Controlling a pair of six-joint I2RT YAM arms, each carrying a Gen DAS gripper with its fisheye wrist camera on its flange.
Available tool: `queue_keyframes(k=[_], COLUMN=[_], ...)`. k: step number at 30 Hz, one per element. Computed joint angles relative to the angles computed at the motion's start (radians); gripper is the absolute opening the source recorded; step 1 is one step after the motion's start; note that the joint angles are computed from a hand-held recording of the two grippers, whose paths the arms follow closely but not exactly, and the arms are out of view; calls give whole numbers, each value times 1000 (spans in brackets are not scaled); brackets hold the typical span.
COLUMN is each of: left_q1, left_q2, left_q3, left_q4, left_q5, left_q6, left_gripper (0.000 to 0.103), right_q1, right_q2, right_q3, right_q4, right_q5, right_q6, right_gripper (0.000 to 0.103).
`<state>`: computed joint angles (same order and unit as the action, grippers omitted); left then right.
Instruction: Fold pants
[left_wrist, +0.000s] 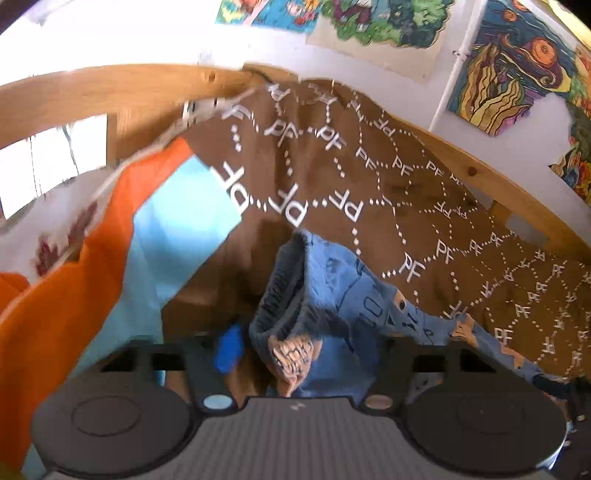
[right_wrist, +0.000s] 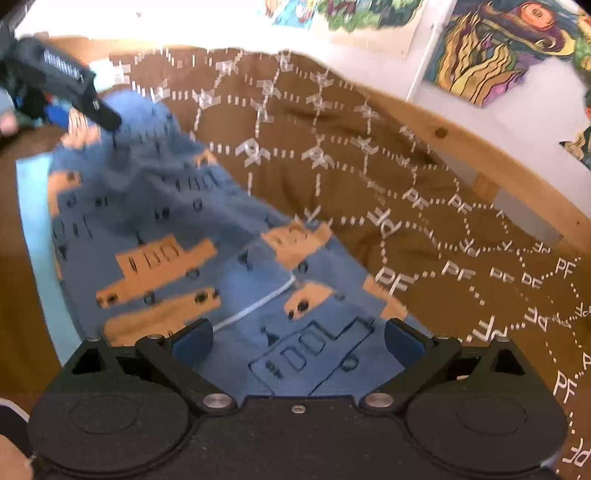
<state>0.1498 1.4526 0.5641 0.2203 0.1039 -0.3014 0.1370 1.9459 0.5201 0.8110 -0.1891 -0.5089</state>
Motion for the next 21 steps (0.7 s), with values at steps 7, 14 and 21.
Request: queue_keyframes(k=[7, 14, 21], left_q1=[23, -157, -426], left_q2=[-3, -152, -209], left_q3=[13, -16, 54], left_q4=[-35, -64, -121], left_q5=[34, -98, -164], left_q6=[-77, -11, 92], left_gripper=[19, 17, 17], right_q1=[-32, -98, -277], right_q2=[-115, -309, -489], right_q3=[-84, -187, -242], right_q4=[17, -55, -173], right_q5=[-52, -82, -171], right_q6=[-17, -5, 20], right_gripper=[100, 101, 101])
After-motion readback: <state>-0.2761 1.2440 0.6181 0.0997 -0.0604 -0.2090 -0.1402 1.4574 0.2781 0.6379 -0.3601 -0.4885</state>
